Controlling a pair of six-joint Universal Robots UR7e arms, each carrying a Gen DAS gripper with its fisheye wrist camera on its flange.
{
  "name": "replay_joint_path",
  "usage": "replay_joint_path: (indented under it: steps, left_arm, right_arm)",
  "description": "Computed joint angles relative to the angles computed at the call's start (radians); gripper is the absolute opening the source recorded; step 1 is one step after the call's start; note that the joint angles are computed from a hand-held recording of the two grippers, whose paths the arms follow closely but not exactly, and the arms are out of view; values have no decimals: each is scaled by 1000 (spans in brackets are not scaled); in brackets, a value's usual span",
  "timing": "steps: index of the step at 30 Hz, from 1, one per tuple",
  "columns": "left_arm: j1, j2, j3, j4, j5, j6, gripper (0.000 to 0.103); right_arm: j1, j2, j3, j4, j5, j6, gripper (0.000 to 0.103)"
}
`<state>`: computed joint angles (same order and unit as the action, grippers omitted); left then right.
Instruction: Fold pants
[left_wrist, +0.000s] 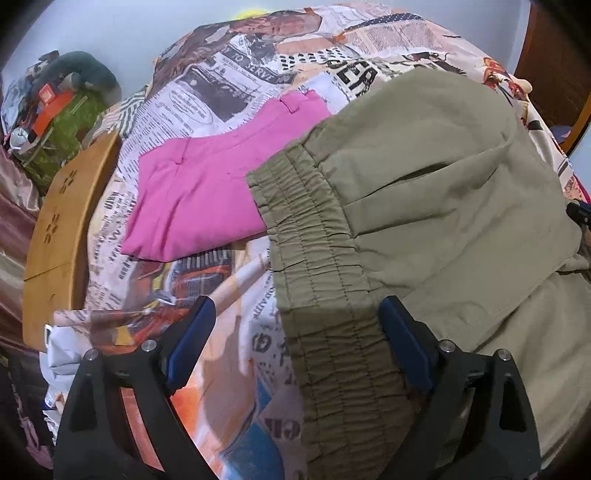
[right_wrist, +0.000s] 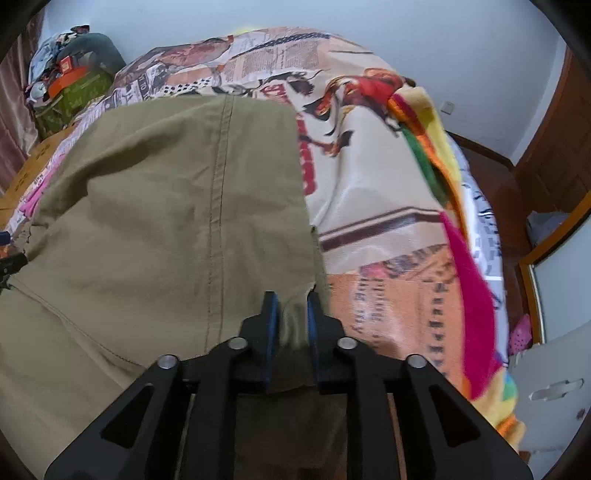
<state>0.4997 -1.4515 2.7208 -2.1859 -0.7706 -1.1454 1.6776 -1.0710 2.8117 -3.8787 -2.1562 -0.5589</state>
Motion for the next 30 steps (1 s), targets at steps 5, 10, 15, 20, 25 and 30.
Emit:
replay_joint_path:
  steps: [5, 10, 15, 20, 25, 30]
  left_arm:
    - [-81, -133, -16, 197, 18, -88, 92]
    - [-115, -213, -50, 331, 68, -134, 92]
    - [-82, -215, -87, 333, 128, -105, 92]
    - [-5, -195, -113, 237, 181, -36, 92]
    - [101, -125, -124, 14, 211, 88, 92]
    - [212, -10, -145, -190, 182, 238, 92]
  right_arm:
    - [54, -158, 12, 143, 17, 46, 45]
    - [132, -285, -3, 249, 52, 96, 54]
    - [207, -269, -47, 208, 76, 100, 62]
    - [216, -213, -85, 149, 87, 88, 62]
    - [178, -137, -134, 135, 92, 74, 62]
    - [121, -58, -183, 133, 101, 56, 62]
